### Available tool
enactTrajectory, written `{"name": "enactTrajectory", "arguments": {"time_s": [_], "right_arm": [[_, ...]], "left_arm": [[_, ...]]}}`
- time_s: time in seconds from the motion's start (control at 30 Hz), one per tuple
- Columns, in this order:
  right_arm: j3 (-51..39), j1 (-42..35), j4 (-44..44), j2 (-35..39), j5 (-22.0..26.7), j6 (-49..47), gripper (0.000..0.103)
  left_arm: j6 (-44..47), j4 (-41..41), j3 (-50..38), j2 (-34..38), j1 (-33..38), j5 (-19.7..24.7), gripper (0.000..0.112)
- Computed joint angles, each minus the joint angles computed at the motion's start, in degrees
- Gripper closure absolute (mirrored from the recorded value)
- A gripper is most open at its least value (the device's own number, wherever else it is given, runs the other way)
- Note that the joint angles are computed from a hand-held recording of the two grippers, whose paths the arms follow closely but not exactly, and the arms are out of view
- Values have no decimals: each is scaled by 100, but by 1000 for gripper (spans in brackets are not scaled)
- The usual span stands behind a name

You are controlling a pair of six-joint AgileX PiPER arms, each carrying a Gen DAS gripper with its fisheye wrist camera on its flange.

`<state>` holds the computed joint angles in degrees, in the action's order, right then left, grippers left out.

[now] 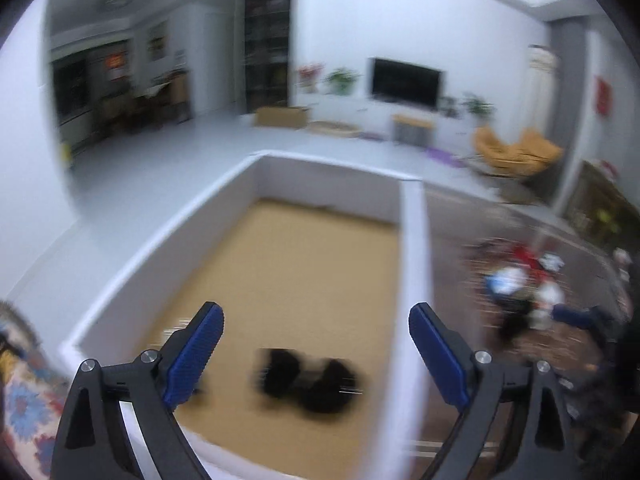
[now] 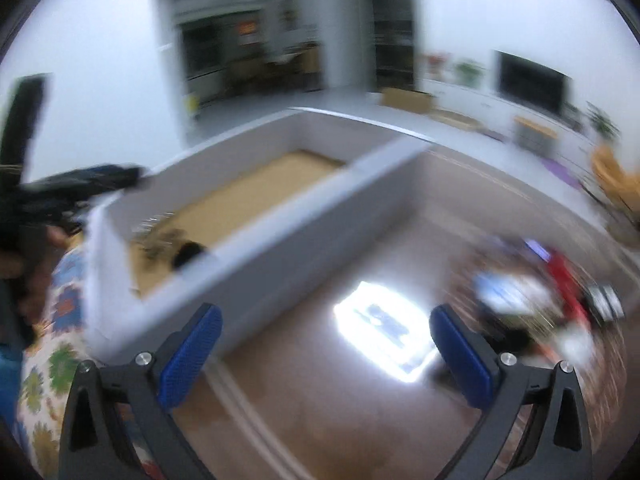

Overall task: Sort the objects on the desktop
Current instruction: 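Withdraw both tools from the tray back toward the table pile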

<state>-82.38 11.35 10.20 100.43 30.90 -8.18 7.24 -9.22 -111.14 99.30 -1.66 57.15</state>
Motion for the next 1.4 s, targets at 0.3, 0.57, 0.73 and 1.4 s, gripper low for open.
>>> {"name": "enactTrajectory", "arguments": {"time_s": [0.3,0.57,0.73,1.4], "right_arm": [[2286,-2689,-643,-1044,-245,-216,0],[2623,-3452,-210,-910,-539,-590,0],[2893,-3561,-460,-1033,-811,-317,0],[2904,-3610,-235,-814,-1016,-456,0]], "left_arm": [[-203,-488,276,84,-2304,362,10],[-1404,1031,262,1361,-3568,24,10],[-1717,1182,-146,1939,-3574,-47,10],[-1969,1627,-333,2245,-3635,-244,9]]}}
